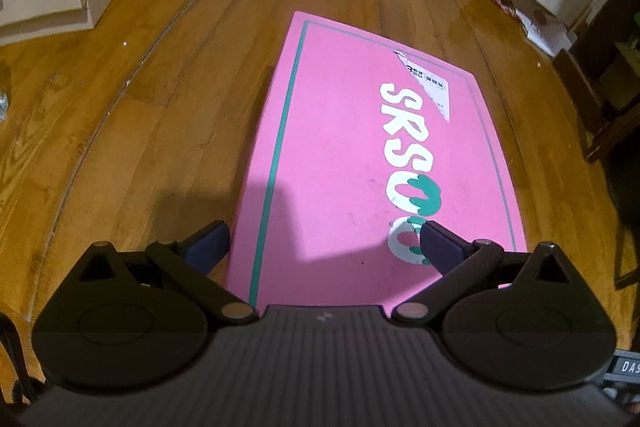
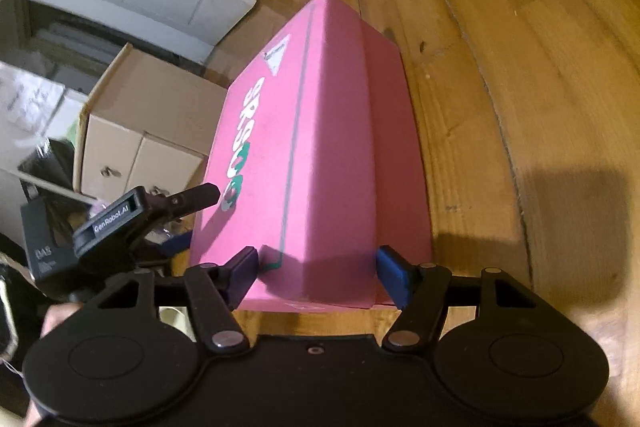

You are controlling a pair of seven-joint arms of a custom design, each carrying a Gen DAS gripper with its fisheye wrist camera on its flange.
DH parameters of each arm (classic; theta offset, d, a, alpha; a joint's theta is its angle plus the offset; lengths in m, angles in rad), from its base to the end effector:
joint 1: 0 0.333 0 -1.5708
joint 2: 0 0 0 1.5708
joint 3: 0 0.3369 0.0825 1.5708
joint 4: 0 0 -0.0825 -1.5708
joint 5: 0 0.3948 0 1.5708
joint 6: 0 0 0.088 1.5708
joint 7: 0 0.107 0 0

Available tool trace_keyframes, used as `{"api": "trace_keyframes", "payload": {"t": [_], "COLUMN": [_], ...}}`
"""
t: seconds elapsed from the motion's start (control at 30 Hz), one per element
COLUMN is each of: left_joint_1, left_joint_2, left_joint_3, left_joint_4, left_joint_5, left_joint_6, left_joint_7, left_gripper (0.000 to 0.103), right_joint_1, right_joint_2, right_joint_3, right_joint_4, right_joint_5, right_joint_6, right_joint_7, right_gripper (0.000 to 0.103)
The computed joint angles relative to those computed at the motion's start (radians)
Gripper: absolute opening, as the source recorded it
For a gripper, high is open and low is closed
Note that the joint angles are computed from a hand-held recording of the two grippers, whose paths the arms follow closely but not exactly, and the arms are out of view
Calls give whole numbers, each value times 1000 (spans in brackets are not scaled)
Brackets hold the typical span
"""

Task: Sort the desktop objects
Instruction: 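Lower the lid onto the pink box rim with both grippers, aligning its edges, then press the lid down onto the box and open both grippers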

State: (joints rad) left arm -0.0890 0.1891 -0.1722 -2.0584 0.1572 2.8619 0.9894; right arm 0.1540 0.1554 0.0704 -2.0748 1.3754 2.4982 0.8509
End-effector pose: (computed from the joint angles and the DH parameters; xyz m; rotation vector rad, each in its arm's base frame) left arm 0.6142 -0.1679 0.4302 -2.1327 1.7506 -0.7927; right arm 0.5927 0.1278 0.3927 -1.4578 1.6566 0.3563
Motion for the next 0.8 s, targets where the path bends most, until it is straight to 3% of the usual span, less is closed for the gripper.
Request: {"api": "trace_keyframes", "payload": {"t": [0.13,0.27,0.37,0.6,0.8], "left_joint_1": [-57,-76,-98,-78,-72], "left_joint_2": [-20,0,29,61,76], "left_joint_3": [50,29,24,3,3], "left_joint_4": [51,118,151,173,184], "left_joint_5": [195,267,328,242,184], "left_joint_6": [-64,-196,-262,-271,-265], "left_joint_7": [-97,-62,-44,28,59], "left_gripper": [102,102,102,103,103], "right_joint_1": [24,61,80,85,60], "right_joint_2": [-37,-28,7,63,80], "right_joint_3": [4,18,25,45,65], "right_joint_4": [11,37,66,94,111], "right_joint_5": [-45,-157,-280,-417,-442], "right_joint_6": [127,239,273,344,327], "right_joint_7": [-70,-89,-41,68,110], "right_gripper": [75,76,75,62,61]}}
